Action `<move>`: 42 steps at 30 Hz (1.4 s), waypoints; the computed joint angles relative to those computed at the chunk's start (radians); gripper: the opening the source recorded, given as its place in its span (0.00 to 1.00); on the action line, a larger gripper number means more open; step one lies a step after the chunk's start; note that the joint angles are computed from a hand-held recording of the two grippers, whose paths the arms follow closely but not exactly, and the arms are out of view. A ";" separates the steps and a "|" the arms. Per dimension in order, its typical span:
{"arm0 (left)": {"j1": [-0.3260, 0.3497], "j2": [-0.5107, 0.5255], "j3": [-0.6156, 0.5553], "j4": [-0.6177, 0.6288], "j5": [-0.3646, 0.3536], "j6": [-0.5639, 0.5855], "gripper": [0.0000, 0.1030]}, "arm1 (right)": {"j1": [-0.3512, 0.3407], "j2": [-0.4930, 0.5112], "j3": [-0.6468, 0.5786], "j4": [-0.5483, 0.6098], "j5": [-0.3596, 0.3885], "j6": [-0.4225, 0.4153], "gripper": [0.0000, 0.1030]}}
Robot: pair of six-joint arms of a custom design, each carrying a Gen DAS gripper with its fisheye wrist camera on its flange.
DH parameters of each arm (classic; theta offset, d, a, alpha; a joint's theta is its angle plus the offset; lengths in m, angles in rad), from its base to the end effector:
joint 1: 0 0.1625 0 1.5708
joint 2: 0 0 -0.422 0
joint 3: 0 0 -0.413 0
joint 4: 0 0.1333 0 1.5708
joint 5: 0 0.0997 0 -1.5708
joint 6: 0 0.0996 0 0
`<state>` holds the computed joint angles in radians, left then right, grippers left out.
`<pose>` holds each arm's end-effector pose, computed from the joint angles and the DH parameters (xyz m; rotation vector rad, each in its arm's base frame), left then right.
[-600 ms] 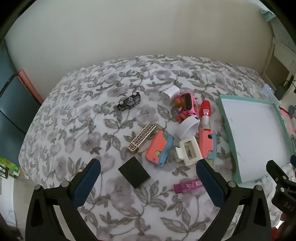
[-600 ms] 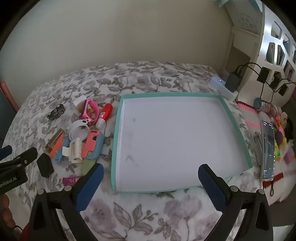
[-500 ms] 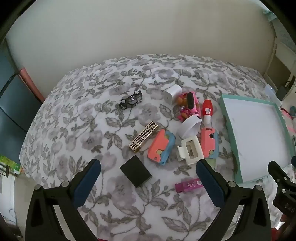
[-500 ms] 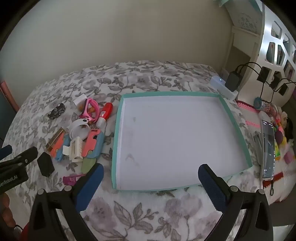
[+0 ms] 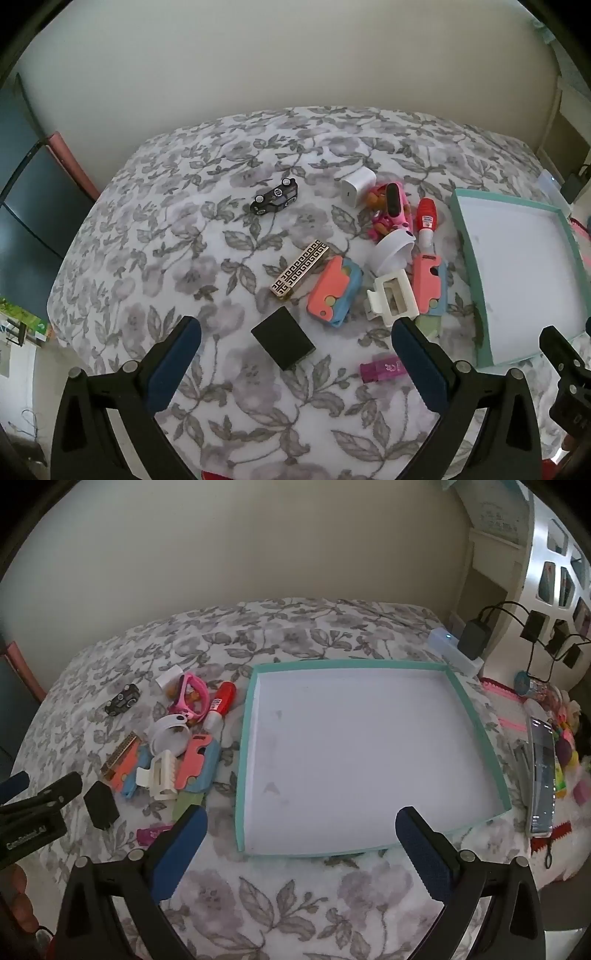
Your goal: Organize rigid objects
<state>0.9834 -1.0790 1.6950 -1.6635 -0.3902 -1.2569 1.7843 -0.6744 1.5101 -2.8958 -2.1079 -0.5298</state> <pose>-0.1470 -0.6275 0.2132 -0.3093 1.9508 -0.7235 0.2362 -0.7007 0.0910 0.7461 -2.3863 0.5068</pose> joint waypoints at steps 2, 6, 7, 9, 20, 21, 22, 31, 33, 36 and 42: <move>-0.001 0.001 -0.003 0.012 0.001 -0.009 1.00 | 0.002 0.003 -0.001 0.002 -0.001 -0.002 1.00; -0.002 0.002 0.000 0.004 0.002 -0.001 1.00 | 0.003 -0.003 0.001 0.026 0.007 0.007 1.00; -0.002 0.003 -0.002 0.011 0.003 -0.007 1.00 | 0.004 -0.006 0.004 0.028 0.011 0.006 1.00; -0.003 0.003 -0.003 0.021 0.006 -0.017 1.00 | 0.007 -0.006 0.010 0.016 0.009 -0.002 1.00; -0.009 0.002 0.005 0.004 0.015 0.003 1.00 | 0.013 -0.007 0.016 -0.005 0.006 -0.015 1.00; -0.009 0.000 0.007 0.000 0.015 0.005 1.00 | 0.012 -0.006 0.015 -0.006 0.004 -0.015 1.00; -0.009 -0.001 0.008 -0.002 0.014 0.006 1.00 | 0.013 -0.005 0.014 -0.006 0.002 -0.014 1.00; -0.012 0.001 0.004 0.027 0.021 -0.018 1.00 | 0.013 -0.001 0.015 -0.027 -0.006 -0.026 1.00; -0.014 0.001 0.002 0.040 0.026 -0.028 1.00 | 0.013 0.000 0.014 -0.029 -0.009 -0.025 1.00; -0.015 -0.001 0.002 0.047 0.029 -0.036 1.00 | 0.012 0.002 0.011 -0.022 -0.012 -0.020 1.00; -0.015 -0.007 0.009 0.032 0.027 -0.034 1.00 | 0.013 0.004 0.015 -0.043 -0.013 -0.031 1.00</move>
<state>0.9687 -1.0865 1.7042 -1.6317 -0.3631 -1.2905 1.7970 -0.6704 1.5252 -2.9387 -2.1210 -0.5609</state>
